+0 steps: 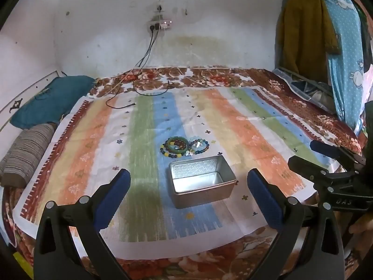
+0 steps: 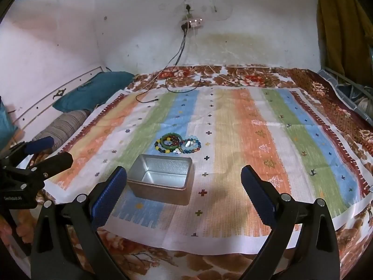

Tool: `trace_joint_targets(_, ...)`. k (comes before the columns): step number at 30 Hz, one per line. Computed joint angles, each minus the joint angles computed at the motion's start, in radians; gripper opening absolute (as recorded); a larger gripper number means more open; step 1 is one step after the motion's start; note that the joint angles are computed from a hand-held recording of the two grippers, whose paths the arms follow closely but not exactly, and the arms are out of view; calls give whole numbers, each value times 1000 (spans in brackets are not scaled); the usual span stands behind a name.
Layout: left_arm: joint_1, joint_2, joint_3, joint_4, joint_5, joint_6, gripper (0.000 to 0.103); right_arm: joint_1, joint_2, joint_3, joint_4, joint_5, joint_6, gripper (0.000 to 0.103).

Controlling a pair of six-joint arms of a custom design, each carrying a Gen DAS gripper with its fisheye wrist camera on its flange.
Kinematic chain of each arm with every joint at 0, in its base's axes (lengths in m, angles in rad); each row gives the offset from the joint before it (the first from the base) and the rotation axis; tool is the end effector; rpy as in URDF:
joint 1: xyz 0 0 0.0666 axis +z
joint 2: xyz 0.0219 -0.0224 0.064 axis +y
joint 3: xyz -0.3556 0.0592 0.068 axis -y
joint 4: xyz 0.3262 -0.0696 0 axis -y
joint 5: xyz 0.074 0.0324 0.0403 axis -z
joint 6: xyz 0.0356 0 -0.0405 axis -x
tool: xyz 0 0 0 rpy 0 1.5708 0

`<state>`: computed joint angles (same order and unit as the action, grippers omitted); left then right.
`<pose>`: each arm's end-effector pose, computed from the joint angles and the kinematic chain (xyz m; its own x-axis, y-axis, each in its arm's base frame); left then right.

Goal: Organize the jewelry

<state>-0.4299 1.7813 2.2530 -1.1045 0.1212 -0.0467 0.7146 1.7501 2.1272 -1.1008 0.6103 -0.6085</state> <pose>0.4901 -0.2299 0.5475 -0.5136 0.2864 -0.8088 0.5269 0.8493 -0.0338 0.4160 0.3334 0.5200 -0.5319 0.1587 -0.8318 0.1115 0.9869 0.1170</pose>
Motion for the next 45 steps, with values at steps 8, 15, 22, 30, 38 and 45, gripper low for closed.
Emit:
trace_joint_targets(8,-19,12,29,-25,-46,-8,98,-5,22,47,-33,-19,1,99)
trace_joint_targets(15,-20,9,21,-25,-44,-19,98,-9,29,59,-39,-31,-9,99)
trace_joint_targets(22,-10,13,32,-29,-26,15,98,-2,14,28,4,-31,23,99)
trace_joint_targets(30,-13,13,37,-32,-42,22,98,-1,35,68,-41,-13,6,99)
trace_joint_targets(38,-18,32,64,-53,-70,22,98,-8,55,100,-73,-8,-13,99)
trace_joint_targets(45,-16,91,164,-121,-90,39,98,-26,87,161,-117,-11,-23,99)
